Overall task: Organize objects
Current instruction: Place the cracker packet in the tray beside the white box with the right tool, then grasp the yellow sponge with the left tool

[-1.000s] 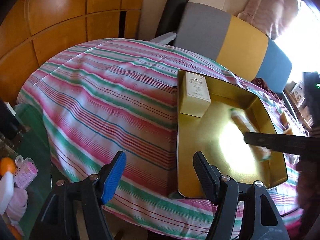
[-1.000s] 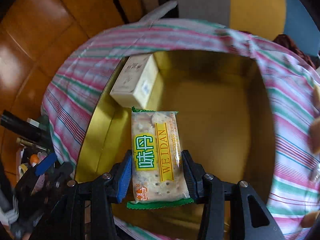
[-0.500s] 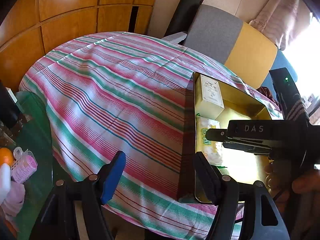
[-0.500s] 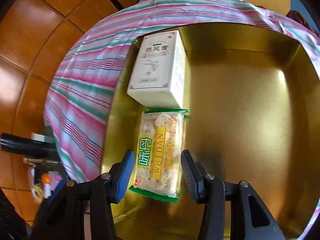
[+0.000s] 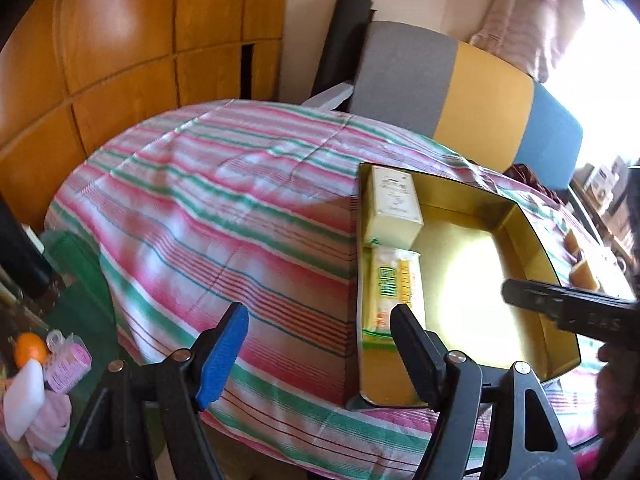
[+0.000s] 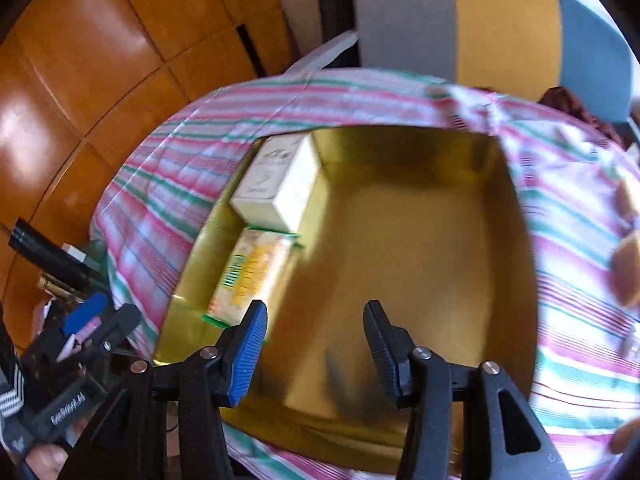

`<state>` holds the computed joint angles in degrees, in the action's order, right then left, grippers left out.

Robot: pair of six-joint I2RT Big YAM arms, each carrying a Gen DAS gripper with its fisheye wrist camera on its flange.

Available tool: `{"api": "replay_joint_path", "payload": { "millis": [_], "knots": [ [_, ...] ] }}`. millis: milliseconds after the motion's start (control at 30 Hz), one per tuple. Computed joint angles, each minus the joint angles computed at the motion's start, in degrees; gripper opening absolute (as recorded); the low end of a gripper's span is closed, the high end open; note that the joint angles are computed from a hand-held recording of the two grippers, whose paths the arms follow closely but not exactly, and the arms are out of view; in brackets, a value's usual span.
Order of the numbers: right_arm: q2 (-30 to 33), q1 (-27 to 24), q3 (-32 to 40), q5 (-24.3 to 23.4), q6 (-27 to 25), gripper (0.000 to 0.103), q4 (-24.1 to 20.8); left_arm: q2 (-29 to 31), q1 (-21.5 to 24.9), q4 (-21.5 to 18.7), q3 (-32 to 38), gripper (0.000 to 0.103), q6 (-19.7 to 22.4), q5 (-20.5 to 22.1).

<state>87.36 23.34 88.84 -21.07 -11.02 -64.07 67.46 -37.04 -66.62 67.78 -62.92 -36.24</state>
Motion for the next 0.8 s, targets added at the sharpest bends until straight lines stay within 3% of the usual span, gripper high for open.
{"api": "replay_joint_path", "payload": {
  "millis": [633,800],
  "knots": [
    [-5.3,-18.6,-4.9,2.2,-1.6,0.054,3.0,11.6,-5.2,3.1,12.6,0.078,13.4,0.0],
    [-5.4,-24.5,-4.4,4.1,-1.3,0.062,3.7,15.2,-5.6,5.0,16.4,0.078,18.6,1.0]
  ]
}}
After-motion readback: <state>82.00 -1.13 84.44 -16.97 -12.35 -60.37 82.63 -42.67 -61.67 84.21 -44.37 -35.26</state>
